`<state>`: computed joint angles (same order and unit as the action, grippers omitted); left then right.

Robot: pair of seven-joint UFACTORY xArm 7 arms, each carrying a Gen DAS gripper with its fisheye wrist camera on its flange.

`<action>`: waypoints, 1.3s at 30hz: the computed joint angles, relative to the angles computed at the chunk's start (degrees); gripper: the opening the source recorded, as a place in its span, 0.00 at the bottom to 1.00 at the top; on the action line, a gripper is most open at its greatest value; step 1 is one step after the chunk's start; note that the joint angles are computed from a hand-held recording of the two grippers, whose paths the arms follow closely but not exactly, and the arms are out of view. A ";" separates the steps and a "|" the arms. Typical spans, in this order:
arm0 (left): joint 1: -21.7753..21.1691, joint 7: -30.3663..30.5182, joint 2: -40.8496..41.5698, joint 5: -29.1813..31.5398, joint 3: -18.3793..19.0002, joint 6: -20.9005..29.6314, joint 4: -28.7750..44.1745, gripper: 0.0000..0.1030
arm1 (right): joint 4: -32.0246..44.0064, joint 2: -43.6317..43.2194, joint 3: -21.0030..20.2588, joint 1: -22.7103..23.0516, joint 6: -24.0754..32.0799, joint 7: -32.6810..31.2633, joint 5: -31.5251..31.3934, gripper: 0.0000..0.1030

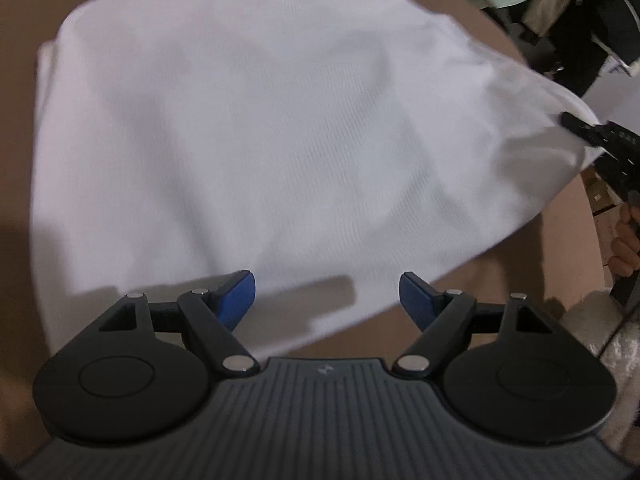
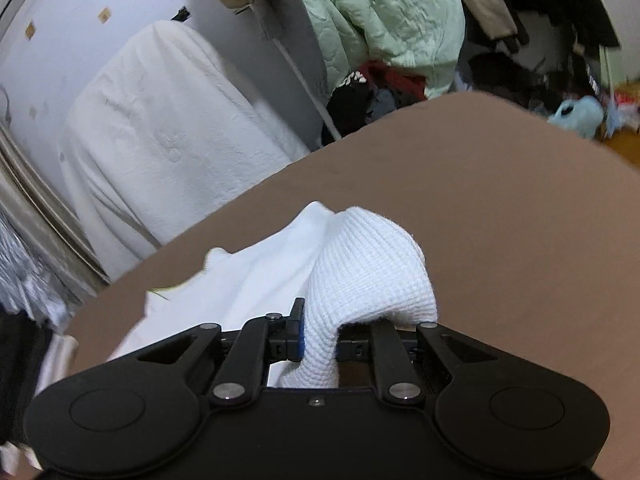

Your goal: Fold clothes

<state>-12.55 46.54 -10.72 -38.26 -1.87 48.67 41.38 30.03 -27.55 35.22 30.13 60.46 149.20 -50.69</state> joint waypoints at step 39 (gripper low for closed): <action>19.64 19.20 15.59 -34.27 3.28 16.00 11.64 0.75 | 48.70 52.11 -22.24 18.67 -24.48 -34.62 -42.81 0.14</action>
<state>7.08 65.74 4.87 -72.53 1.40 64.68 53.02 78.72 24.55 12.98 48.80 35.99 114.58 -93.50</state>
